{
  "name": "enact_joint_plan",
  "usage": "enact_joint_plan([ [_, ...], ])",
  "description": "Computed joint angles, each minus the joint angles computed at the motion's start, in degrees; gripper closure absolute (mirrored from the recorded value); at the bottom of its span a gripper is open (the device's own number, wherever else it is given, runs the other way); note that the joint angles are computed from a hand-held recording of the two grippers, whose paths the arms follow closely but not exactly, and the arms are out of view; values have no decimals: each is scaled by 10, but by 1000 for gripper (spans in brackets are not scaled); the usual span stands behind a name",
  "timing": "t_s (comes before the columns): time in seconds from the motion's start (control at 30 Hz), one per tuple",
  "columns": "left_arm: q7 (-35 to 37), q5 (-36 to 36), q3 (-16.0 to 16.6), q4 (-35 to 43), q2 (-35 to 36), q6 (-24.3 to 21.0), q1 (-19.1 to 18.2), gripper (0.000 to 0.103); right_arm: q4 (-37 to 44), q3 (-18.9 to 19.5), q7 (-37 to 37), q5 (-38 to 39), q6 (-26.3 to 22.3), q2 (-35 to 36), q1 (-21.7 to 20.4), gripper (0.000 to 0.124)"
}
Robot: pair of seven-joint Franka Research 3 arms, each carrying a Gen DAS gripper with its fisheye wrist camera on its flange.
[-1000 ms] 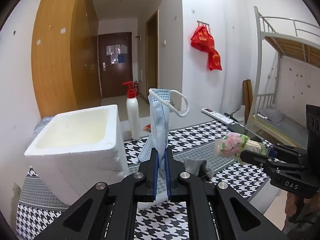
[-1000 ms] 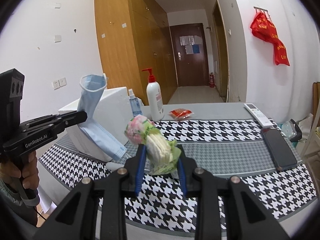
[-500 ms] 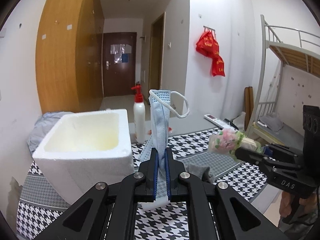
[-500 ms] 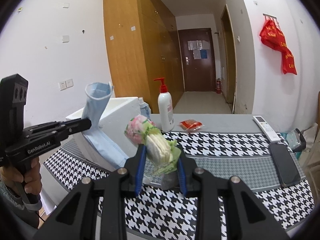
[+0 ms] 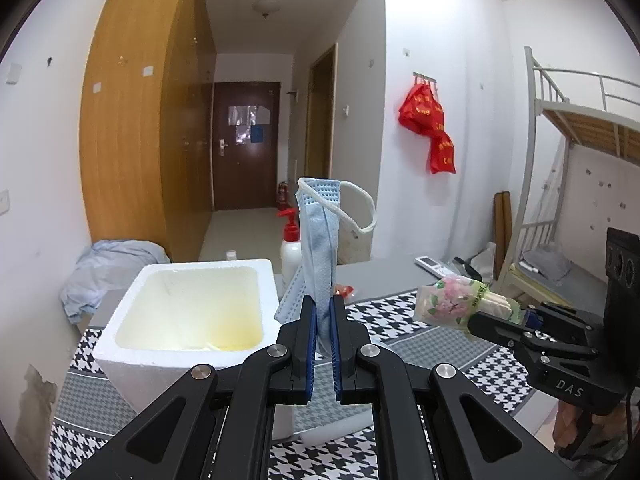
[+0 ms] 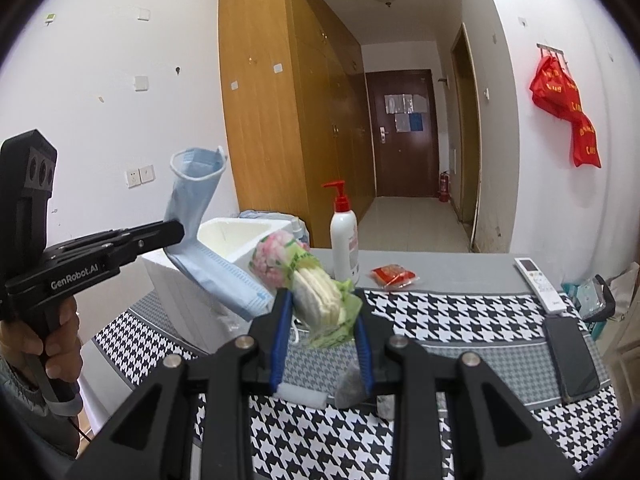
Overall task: Organize soft objects
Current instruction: 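Carry the mask into the foam box and open the left tool while the right tool carries the packet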
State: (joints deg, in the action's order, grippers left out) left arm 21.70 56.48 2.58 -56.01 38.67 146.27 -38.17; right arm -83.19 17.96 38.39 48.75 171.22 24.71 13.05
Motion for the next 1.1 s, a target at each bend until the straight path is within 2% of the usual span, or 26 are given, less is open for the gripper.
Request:
enact_joint_plan([
  [0.33, -5, 5, 8, 10, 0, -14, 2, 96, 43, -10, 30, -36, -13, 22, 16, 90],
  [0.57, -33, 29, 12, -7, -17, -20, 3, 96, 76, -13, 52, -72, -25, 43, 27, 90],
  [0.8, -87, 76, 17, -43, -48, -33, 7, 96, 99, -1, 47, -74, -36, 57, 24, 90],
  [1.1, -123, 116, -3, -70, -70, -77, 21, 96, 130, 1, 46, -87, -49, 75, 34, 90],
])
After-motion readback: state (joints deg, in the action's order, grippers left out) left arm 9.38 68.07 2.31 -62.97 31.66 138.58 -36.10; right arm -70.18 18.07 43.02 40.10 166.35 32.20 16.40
